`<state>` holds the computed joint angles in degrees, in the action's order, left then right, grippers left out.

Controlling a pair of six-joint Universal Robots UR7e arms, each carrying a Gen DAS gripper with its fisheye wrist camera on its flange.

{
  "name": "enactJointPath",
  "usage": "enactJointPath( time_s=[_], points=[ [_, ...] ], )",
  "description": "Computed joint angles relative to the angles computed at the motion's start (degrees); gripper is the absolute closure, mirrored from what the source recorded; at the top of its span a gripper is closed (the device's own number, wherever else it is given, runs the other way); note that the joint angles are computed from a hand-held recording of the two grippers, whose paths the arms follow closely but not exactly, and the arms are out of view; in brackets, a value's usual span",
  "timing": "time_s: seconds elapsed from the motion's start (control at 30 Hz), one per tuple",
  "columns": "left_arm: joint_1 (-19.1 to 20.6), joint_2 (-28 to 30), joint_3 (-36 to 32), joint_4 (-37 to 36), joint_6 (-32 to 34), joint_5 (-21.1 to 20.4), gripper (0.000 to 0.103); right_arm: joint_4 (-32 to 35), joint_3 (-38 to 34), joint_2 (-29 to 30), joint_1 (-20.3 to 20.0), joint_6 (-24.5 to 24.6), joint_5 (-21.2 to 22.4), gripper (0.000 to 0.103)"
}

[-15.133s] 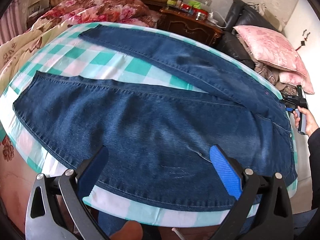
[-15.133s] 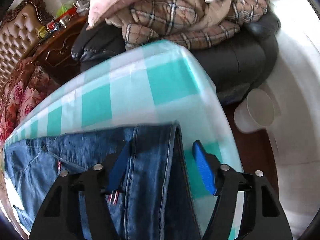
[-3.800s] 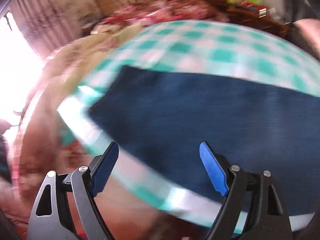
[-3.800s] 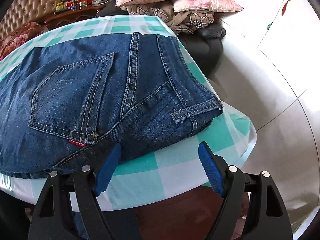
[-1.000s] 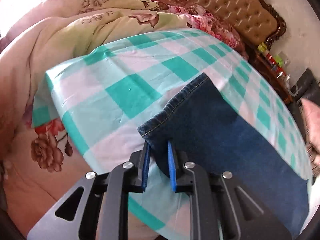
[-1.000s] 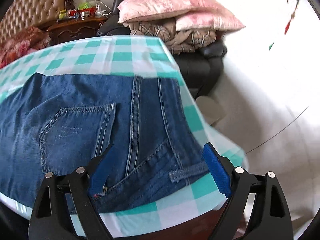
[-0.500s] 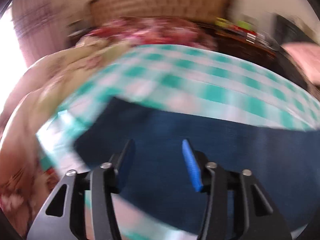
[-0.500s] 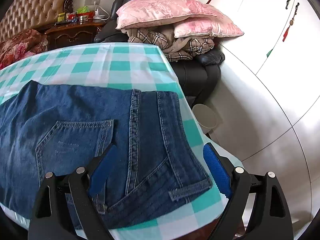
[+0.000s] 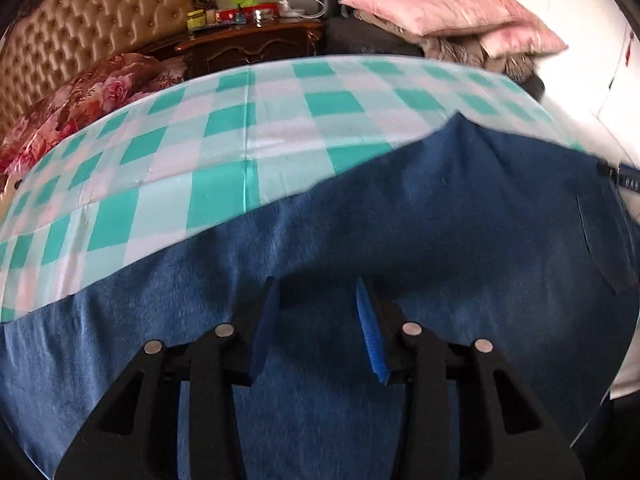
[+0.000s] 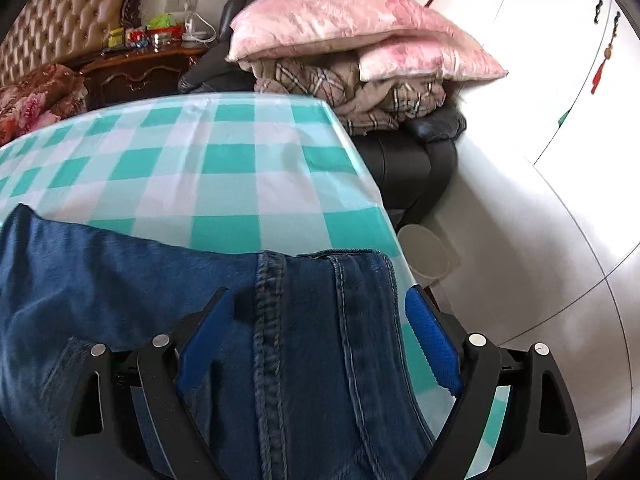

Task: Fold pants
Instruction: 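Lay the edge back down and open the left tool over the jeans, then grasp the leg end of the folded jeans with the left tool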

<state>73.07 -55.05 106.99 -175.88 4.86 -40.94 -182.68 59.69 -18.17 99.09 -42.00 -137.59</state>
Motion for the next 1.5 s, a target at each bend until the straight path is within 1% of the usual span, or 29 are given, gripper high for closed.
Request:
enactJointPath(
  time_s=[0.03,0.1,0.17,0.23,0.3,0.4,0.47,0.63,0.7,0.87,0.93,1.03,1.1,1.13,1.17,1.23,1.27,1.3,1.33,1.37,1.4,1.43,1.5],
  points=[
    [0.4,0.0,-0.6,0.4,-0.7,-0.3,0.062,0.5,0.0,-0.1,-0.2,0.4,0.4,0.02],
    [0.7,-0.2,-0.9,0.7,-1.3,0.9,0.062,0.6,0.0,0.0,-0.5,-0.1,1.0,0.02],
    [1.1,-0.7,-1.2,1.8,-2.7,1.5,0.062,1.1,0.2,-0.2,-0.8,0.6,1.5,0.019],
    [1.2,-1.4,-1.3,3.1,-4.5,3.8,0.062,1.5,0.4,-0.3,-1.0,0.9,2.0,0.019],
    [1.4,-2.7,-0.9,4.5,-7.1,4.7,0.062,1.1,0.5,-0.3,-1.1,0.5,2.2,0.019],
    [1.1,-4.2,0.4,4.8,-10.0,7.1,0.062,1.5,0.5,-0.3,-1.3,0.7,2.4,0.019],
    [0.6,-5.7,2.3,4.8,-12.4,8.4,0.062,1.5,0.4,-0.2,-1.3,0.6,2.4,0.019],
    [-1.0,-9.7,8.1,5.4,-15.9,9.3,0.062,1.7,0.5,-0.3,-1.4,0.8,2.6,0.019],
    [-1.7,-11.0,10.3,6.3,-17.6,9.3,0.062,1.6,0.6,-0.3,-1.4,0.7,2.6,0.019],
    [-3.4,-14.4,15.4,10.1,-23.6,11.1,0.06,1.3,1.1,-0.4,-1.5,0.5,2.3,0.019],
    [-4.0,-15.6,17.0,10.6,-25.2,11.5,0.057,1.4,1.9,-0.9,-1.5,0.9,2.0,0.019],
    [-5.0,-17.0,18.9,11.3,-26.5,12.8,0.056,1.0,5.0,-3.1,-1.3,2.6,2.3,0.019],
    [-5.6,-17.8,20.1,10.6,-26.5,12.8,0.055,-2.3,9.7,-6.0,-0.9,2.7,3.8,0.019],
    [-6.0,-18.4,20.9,9.8,-26.5,12.9,0.051,-4.3,11.6,-7.0,-0.8,2.2,3.4,0.019],
    [-6.3,-18.8,21.6,9.4,-26.6,12.9,0.049,-5.3,13.1,-7.7,-0.7,2.1,3.0,0.019],
    [-6.9,-19.8,23.1,9.0,-27.2,13.3,0.049,-7.4,17.7,-10.3,-1.1,3.1,2.2,0.019],
    [-7.2,-20.4,23.9,9.1,-27.8,13.6,0.047,-8.6,19.5,-11.1,-1.4,3.6,1.3,0.019],
    [-7.6,-21.3,24.8,9.6,-28.9,13.9,0.045,-9.2,20.9,-11.8,-1.8,4.0,0.3,0.019],
    [-7.8,-21.9,25.5,9.8,-29.5,14.2,0.039,-9.3,22.2,-12.3,-2.6,4.0,-0.7,0.019],
    [-8.0,-22.9,26.3,10.4,-30.4,14.6,0.034,-9.2,25.0,-14.0,-3.3,5.4,0.7,0.018],
    [-8.3,-24.6,27.4,12.5,-32.6,15.8,0.033,-8.9,26.5,-15.0,-3.7,6.5,1.5,0.018],
    [-8.3,-25.9,27.9,14.7,-34.7,16.7,0.032,-8.5,27.2,-15.7,-3.7,7.2,1.3,0.018],
    [-8.1,-29.5,29.6,17.4,-38.8,18.5,0.029,-9.1,27.7,-16.0,-2.9,7.5,-0.7,0.018]
  ],
)
